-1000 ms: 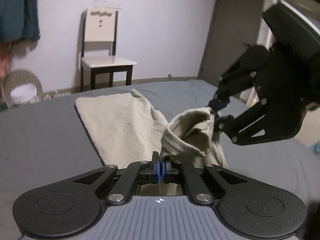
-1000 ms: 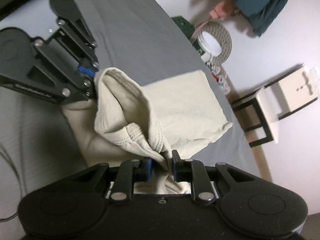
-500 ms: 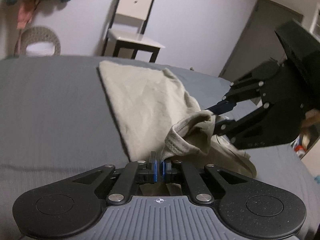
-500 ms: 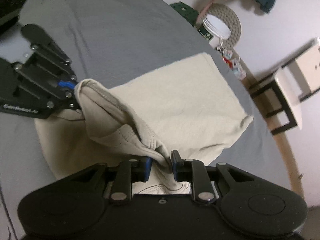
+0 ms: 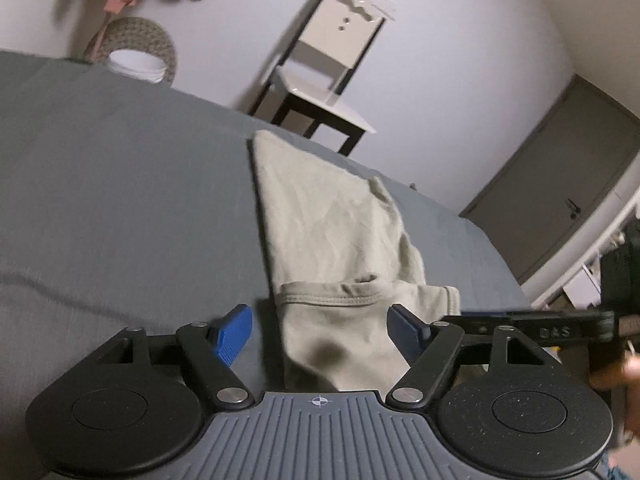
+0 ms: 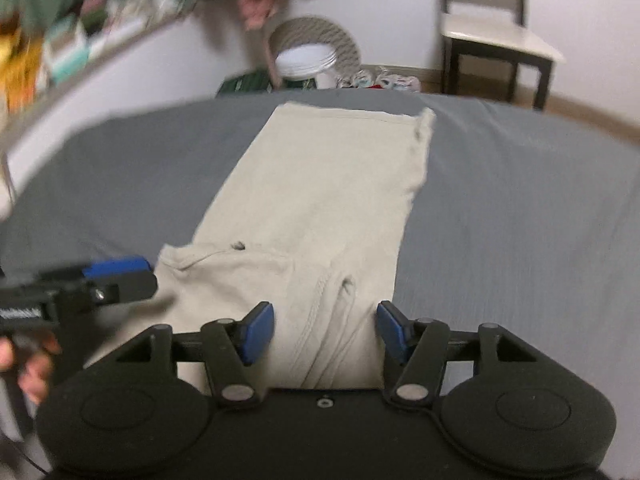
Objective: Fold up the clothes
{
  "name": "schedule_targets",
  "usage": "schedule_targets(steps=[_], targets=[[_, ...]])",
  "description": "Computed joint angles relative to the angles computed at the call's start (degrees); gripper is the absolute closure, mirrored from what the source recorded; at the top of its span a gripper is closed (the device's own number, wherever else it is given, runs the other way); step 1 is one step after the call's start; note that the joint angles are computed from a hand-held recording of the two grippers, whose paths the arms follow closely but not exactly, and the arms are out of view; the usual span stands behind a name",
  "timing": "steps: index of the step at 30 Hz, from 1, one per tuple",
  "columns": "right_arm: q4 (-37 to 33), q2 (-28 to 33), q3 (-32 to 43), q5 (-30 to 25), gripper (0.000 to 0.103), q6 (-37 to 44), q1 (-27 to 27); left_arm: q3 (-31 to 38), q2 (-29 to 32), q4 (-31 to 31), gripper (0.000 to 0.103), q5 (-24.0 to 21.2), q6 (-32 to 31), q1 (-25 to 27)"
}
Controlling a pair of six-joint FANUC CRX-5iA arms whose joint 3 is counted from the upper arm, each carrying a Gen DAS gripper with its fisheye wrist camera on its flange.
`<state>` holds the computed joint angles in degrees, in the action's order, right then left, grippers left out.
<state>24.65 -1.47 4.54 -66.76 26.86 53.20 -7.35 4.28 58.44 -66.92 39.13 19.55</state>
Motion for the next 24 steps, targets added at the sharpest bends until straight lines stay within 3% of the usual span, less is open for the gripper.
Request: schedule_targets(steps=[4, 7, 12, 15, 18, 24], targets=[[2.6, -5.3, -8.2, 6.9, 0.047, -10.2, 0.6, -0.9, 0.9, 2.9, 0.028, -2.8, -1.0, 0.7], [6.1, -7.4, -12.6, 10.7, 0.047, -15.9, 0.7, -1.1, 0.2, 1.5, 0.029, -1.6, -2.3, 0.8], [8.0, -8.2, -15.9, 16.8, 0.058, -19.3, -1.1, -1.6, -1.5, -0.1, 0.029, 0.7, -5.5, 1.1], [11.3, -7.6, -16.4, 16.2, 0.065, -19.9, -0.5, -2.3, -2.8, 0.3, 0.032, 1.8, -7.2, 1.4], [19.4, -7.1, -18.0, 13.6, 0.067, -22.4, 1.4, -3.0, -3.9, 1.8, 0.032, 1.4, -11.8, 1.6], [12.7, -6.2, -15.2, 14.4, 0.061, -14.7, 0.8, -4.7, -5.6, 7.1, 0.032, -4.2, -26.0, 1.7]])
